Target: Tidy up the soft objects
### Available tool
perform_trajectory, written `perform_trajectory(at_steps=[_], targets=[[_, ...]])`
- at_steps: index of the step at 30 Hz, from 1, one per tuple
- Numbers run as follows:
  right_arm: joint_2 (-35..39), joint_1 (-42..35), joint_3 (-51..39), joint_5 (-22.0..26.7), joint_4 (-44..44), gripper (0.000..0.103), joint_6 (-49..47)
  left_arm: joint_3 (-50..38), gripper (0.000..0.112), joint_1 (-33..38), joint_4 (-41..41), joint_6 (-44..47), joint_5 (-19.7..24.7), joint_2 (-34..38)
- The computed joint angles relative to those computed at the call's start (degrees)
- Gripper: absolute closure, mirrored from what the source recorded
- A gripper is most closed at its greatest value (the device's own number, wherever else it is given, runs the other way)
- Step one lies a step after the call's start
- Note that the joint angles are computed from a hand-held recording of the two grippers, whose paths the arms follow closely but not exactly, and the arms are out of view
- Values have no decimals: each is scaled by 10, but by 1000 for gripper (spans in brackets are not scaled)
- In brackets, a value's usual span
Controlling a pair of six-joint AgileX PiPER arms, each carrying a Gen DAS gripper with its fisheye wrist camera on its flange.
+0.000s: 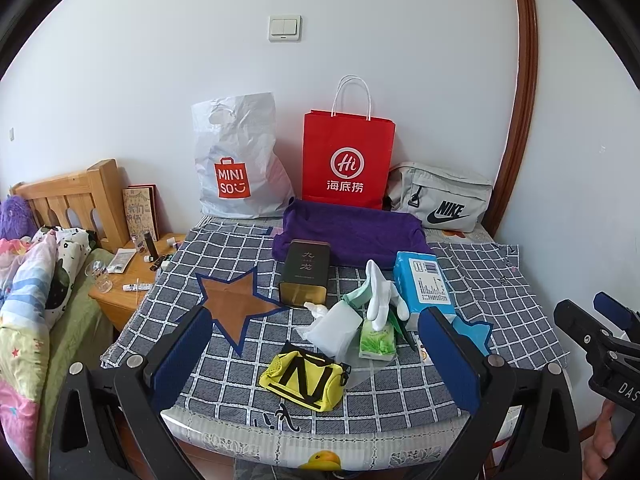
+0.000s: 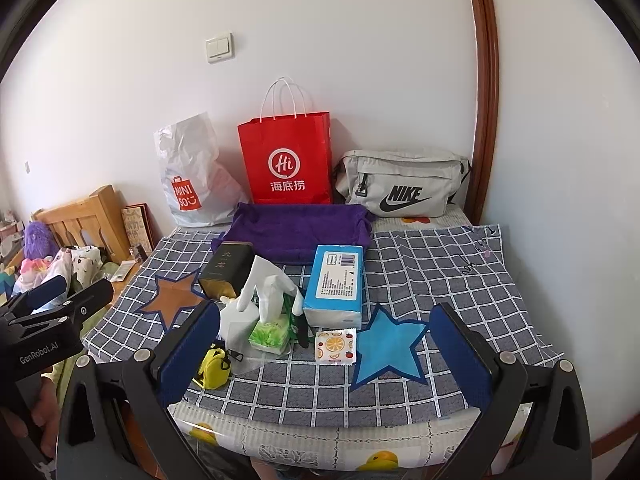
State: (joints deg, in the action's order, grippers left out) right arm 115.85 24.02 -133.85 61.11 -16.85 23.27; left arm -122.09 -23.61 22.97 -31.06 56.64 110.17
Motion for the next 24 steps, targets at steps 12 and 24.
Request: perform_trajectory(at_steps=[12, 24], targets=[[-3, 1, 5, -5, -1, 0, 3, 8, 9, 2, -1, 0, -5, -4], [-5, 2, 8, -7, -4, 0, 7, 9, 9, 2, -1, -1, -5, -4]])
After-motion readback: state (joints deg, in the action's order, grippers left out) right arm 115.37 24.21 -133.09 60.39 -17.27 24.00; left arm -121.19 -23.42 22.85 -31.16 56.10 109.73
